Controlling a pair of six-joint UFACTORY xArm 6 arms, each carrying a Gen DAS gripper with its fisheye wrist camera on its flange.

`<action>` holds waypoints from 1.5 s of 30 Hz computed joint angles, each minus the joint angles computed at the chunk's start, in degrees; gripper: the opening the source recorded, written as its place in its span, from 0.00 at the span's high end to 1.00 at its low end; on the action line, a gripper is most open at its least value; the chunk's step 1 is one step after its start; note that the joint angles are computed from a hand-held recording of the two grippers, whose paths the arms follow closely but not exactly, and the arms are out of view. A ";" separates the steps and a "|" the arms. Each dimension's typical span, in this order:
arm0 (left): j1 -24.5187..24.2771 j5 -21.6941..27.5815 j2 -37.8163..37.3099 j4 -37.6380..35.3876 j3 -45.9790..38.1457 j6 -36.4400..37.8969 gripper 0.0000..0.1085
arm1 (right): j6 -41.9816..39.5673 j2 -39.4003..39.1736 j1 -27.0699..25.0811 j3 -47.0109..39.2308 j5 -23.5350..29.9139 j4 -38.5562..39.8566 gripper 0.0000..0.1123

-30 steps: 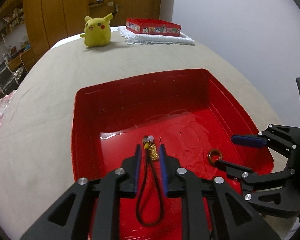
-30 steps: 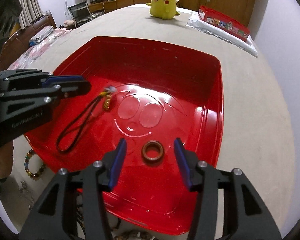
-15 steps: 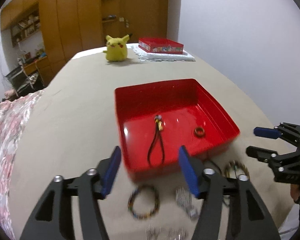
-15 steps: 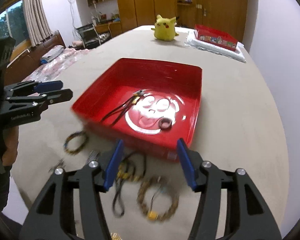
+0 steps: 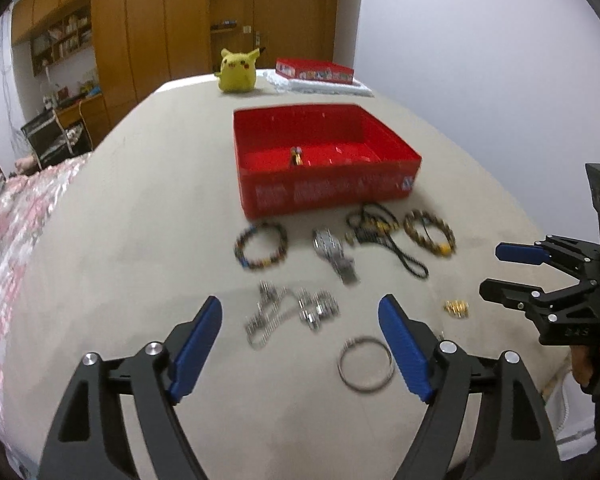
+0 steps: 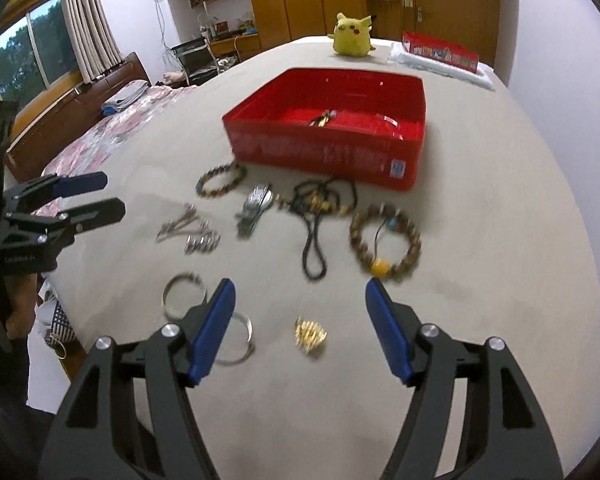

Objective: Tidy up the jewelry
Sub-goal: 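Withdraw both tools from the box back toward the jewelry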

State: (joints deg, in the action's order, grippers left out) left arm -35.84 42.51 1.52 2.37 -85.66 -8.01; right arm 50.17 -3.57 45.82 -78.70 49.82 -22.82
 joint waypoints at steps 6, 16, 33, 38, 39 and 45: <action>-1.49 -1.68 -3.24 -0.76 6.47 -1.56 0.26 | 3.53 -2.05 1.28 4.87 -1.43 0.12 0.43; -3.35 -1.58 -1.35 -4.07 8.85 0.04 0.26 | 4.76 -3.01 0.53 9.43 -3.96 1.08 0.55; -4.25 -1.39 1.57 2.15 7.68 -4.24 0.27 | 3.45 -1.65 -0.13 9.41 -4.08 0.02 0.57; -3.91 -2.73 2.14 2.63 7.62 -4.99 0.31 | 2.75 -0.33 -0.29 8.16 -3.43 -1.03 0.59; -3.83 -3.00 2.24 2.56 7.60 -5.12 0.32 | 2.67 -0.12 -0.30 7.96 -3.31 -1.26 0.60; -3.91 -3.87 2.62 4.20 7.45 -6.29 0.43 | 2.40 0.83 -0.33 7.15 -3.05 -2.66 0.65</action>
